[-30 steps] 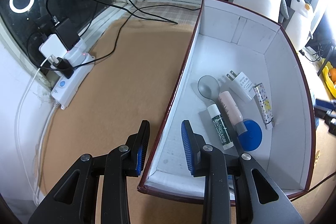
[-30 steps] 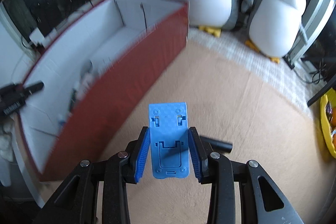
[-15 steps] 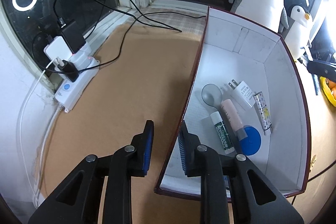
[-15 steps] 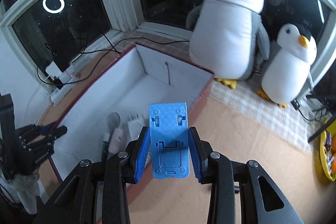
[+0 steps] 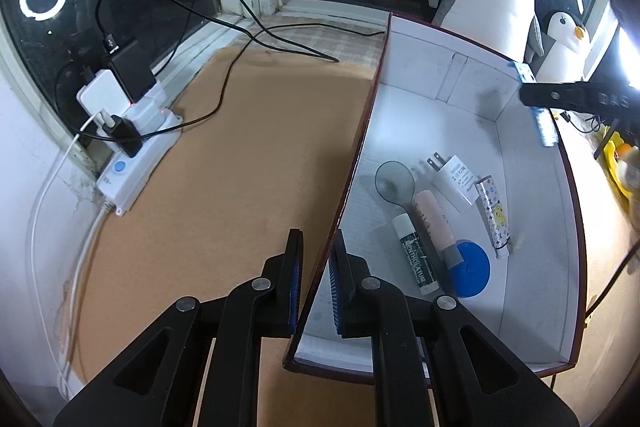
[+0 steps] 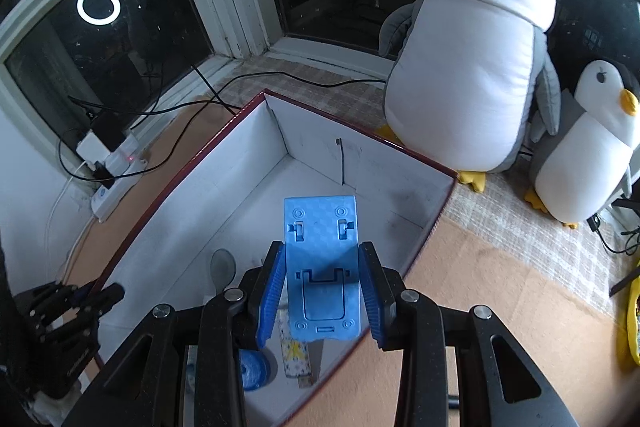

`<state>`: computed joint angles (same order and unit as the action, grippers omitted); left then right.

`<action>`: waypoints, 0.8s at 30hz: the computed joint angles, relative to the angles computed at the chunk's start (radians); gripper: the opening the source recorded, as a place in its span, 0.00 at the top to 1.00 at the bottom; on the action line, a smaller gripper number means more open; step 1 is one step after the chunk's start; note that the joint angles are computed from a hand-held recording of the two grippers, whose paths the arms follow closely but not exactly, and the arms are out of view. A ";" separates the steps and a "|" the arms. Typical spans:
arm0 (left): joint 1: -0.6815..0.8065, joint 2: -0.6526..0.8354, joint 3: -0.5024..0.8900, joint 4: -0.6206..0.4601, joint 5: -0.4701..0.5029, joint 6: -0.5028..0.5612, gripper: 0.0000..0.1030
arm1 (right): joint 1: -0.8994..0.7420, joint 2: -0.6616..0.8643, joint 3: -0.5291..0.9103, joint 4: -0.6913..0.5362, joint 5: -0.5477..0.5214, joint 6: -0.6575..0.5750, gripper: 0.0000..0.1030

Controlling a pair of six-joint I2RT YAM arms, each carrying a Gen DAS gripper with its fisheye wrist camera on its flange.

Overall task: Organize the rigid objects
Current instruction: 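Carry the blue phone stand over the box and release it inside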

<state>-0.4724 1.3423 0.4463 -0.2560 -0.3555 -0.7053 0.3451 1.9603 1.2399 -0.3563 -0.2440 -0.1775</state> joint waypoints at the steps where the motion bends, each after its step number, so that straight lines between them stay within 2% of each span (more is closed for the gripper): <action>1: 0.001 0.001 -0.001 0.002 0.001 0.002 0.89 | 0.004 0.016 0.014 0.000 0.004 0.002 0.68; 12: 0.004 0.001 -0.002 0.006 0.004 0.003 0.89 | 0.053 0.180 0.165 -0.016 0.067 0.022 0.68; 20: 0.005 0.002 -0.004 0.008 0.003 0.005 0.89 | 0.063 0.214 0.192 -0.025 0.083 0.009 0.68; 21: 0.004 0.004 -0.004 0.010 0.003 0.005 0.89 | 0.063 0.215 0.196 -0.028 0.078 0.009 0.66; 24: 0.005 0.003 -0.006 0.010 0.002 0.008 0.89 | 0.063 0.200 0.178 0.000 0.084 0.018 0.47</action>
